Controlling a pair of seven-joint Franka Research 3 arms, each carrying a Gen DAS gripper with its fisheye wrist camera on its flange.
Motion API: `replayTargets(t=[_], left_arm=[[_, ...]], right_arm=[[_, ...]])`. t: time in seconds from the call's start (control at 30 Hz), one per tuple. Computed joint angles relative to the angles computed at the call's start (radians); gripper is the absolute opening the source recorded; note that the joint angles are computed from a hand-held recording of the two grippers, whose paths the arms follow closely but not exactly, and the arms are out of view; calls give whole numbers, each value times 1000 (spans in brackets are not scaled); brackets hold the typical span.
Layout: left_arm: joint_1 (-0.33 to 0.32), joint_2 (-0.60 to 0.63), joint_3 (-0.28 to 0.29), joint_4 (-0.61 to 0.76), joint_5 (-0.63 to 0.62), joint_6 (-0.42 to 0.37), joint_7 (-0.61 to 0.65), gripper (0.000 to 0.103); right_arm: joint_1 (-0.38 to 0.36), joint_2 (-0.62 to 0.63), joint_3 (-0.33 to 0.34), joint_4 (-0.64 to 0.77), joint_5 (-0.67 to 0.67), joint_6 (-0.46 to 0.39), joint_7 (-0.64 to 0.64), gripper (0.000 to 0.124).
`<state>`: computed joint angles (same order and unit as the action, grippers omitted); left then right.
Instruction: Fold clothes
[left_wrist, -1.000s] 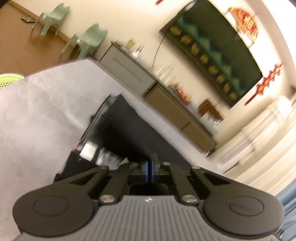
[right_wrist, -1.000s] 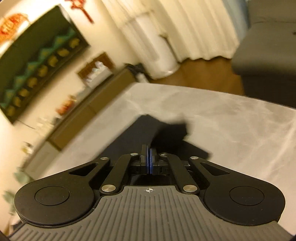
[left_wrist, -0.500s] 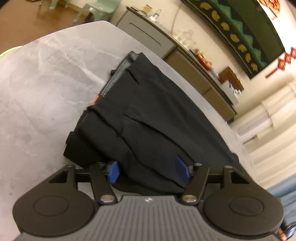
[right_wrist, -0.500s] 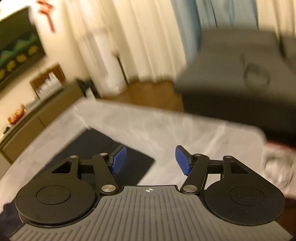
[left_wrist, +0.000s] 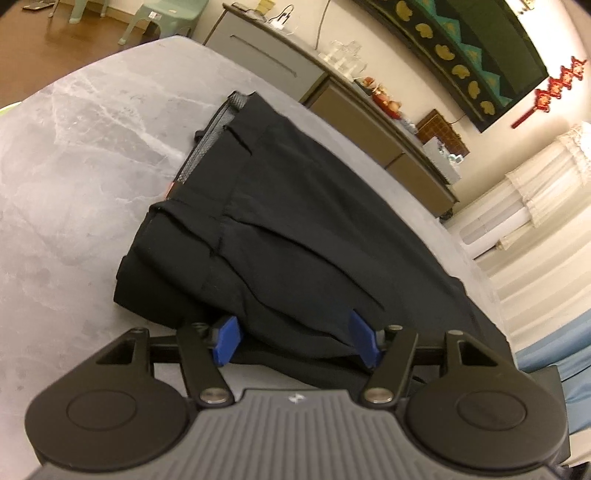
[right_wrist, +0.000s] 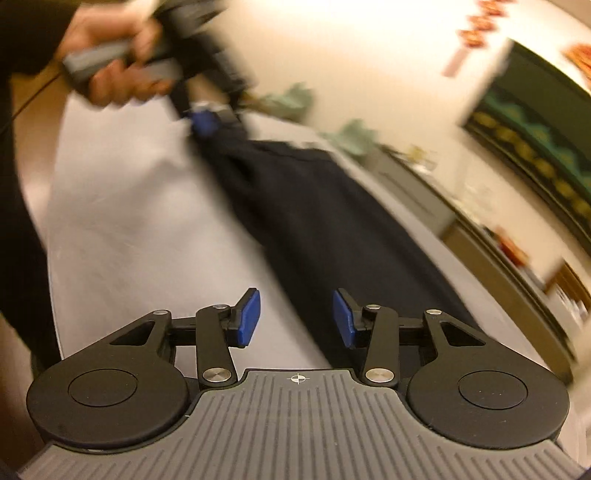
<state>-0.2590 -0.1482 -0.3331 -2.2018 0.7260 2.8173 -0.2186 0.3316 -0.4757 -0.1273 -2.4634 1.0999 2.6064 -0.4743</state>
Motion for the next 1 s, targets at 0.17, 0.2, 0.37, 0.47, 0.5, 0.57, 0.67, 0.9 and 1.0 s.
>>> replayTargets(t=[0.17,0.2,0.37,0.47,0.5,0.57,0.67,0.9,1.0], left_arm=[[-9,-3,7,-2,-16,-7,76,62],[-16,7,12,4,-41,-21,114,62],[-35,42,29,39,-126,-112,244,39],[-30,29,31,33,-128,-144,227,32],[-26,20,30,27,-121,-153,207,32],[-23,5,28,18,-126,-169,189,32],[-18,-49,16,-5,-116,-197,135,36],[74,-199,-94,-67,125,-186,-199,53],[45,-109,-72,-2,96,-182,-102,54]], right_arm=[[18,117,62,65,-51,85,34,39],[15,136,73,79,-70,103,60,38],[-25,206,107,138,-259,164,239,0],[-50,203,86,158,-324,102,331,0],[-51,198,77,161,-328,77,342,0],[-74,186,67,174,-333,-10,360,0],[-91,149,-15,232,-330,-347,373,6],[-176,172,-6,293,-201,-372,461,37],[-190,232,28,325,-243,-340,565,37]])
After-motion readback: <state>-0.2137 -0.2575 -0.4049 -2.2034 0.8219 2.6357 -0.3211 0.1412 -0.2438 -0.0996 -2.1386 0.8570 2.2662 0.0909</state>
